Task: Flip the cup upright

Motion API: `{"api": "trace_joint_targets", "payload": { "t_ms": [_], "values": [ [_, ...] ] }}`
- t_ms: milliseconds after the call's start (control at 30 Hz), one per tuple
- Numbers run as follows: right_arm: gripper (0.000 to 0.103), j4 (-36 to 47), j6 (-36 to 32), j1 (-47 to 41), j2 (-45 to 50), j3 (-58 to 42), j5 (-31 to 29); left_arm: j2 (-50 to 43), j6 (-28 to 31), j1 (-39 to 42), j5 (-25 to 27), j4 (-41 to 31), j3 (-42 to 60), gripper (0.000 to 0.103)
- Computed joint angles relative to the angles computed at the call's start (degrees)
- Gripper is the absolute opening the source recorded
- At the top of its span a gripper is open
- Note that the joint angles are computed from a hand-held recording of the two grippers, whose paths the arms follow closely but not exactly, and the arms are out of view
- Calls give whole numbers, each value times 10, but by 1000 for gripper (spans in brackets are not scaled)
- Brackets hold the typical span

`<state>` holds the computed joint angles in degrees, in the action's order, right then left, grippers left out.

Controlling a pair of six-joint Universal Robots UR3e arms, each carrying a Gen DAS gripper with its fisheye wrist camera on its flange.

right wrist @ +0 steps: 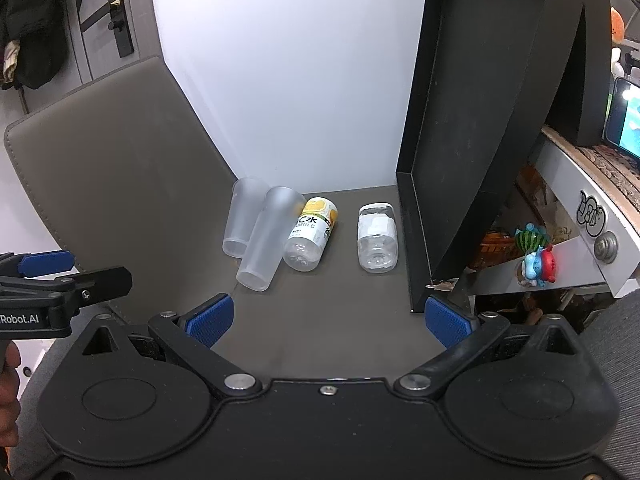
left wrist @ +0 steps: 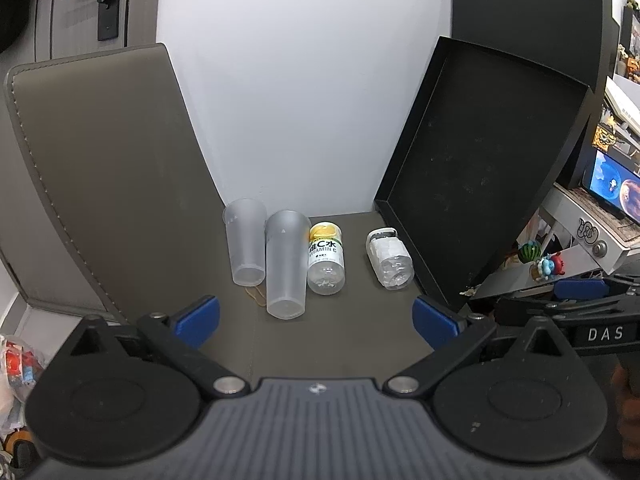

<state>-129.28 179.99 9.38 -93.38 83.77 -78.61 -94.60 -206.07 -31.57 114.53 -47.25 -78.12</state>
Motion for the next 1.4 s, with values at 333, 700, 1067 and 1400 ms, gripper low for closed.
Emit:
{"api": "trace_joint_targets", "payload": {
  "t_ms": [333, 700, 1067, 1400],
  "values": [
    [103, 8, 3, -10, 0, 2, 15, 10, -10, 5, -7, 4, -15, 102],
    [103, -7, 6, -6, -1, 14, 8, -7, -6, 0, 10, 22, -9, 102],
    [103, 9, 7, -14, 29, -11, 7, -33, -15, 45, -49, -11, 33, 102],
    [103, 34, 4, -29, 85, -69, 18, -90, -1, 79, -95, -36, 109, 102]
  ]
}}
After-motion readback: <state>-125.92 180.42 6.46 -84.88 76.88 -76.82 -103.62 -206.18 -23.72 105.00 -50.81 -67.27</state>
